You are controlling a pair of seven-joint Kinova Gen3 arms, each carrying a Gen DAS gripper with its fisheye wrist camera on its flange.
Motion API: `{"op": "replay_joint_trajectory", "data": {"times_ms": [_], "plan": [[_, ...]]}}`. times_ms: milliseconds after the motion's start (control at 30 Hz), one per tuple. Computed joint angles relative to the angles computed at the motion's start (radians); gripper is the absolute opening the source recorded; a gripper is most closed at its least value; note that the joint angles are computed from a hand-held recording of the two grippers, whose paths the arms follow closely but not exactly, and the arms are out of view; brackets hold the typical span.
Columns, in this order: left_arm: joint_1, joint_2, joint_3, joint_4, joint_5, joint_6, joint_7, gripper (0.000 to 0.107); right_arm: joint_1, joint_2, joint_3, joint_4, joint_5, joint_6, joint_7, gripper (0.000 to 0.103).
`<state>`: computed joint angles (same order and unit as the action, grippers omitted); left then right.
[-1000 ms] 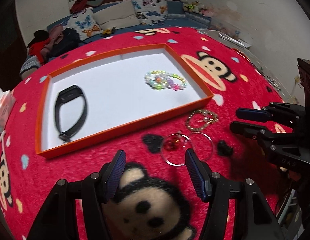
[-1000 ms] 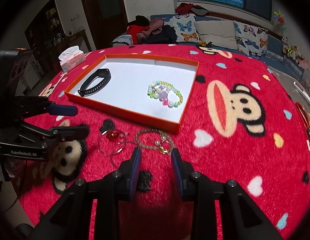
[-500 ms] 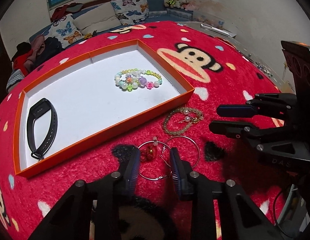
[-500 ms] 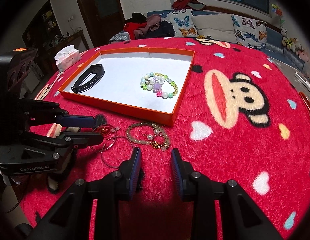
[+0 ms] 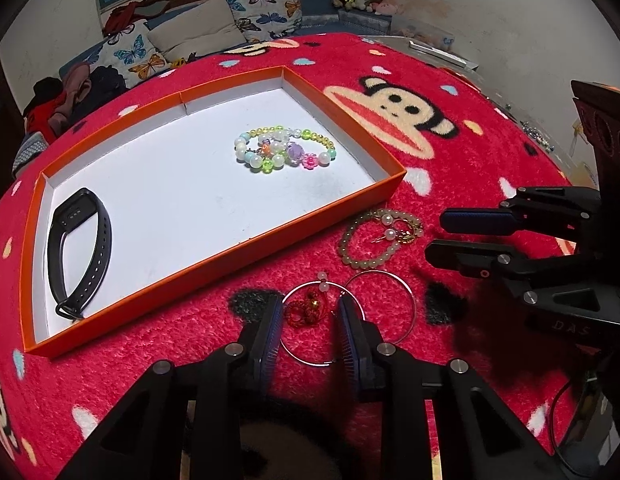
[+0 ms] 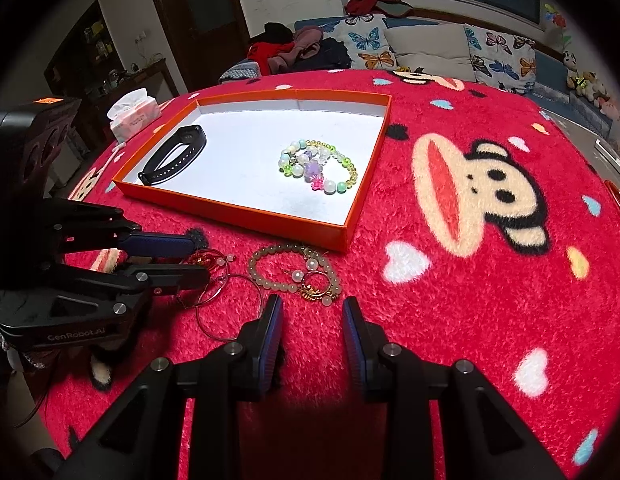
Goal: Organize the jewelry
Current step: 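Lower the left gripper onto the red charm and close on it, then lift the red charm with the left gripper while the right gripper grasps the green bead bracelet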
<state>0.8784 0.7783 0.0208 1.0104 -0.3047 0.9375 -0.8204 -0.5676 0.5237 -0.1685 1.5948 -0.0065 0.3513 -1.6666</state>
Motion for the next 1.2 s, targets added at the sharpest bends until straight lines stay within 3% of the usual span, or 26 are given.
{"op": "replay_joint_trajectory", "data": {"times_ms": [100,567,900,1200], "plan": [[0.016,0.005,-0.018,-0.003,-0.022,0.005,0.015,0.024,0.003,0.002,-0.003,-0.001,-0.003,0.002,0.003,0.034],[0.065,0.024,-0.037,-0.022,-0.095,0.025,-0.005,0.015,0.006,0.009,-0.003,-0.008,-0.010,0.009,0.002,0.034],[0.049,-0.077,-0.027,0.124,-0.093,-0.108,0.056,0.013,0.015,0.005,-0.013,-0.004,-0.017,0.006,0.012,0.034],[0.056,-0.153,-0.037,0.208,-0.136,-0.160,0.133,0.013,0.010,0.012,-0.003,-0.024,-0.023,0.020,0.015,0.034]]}}
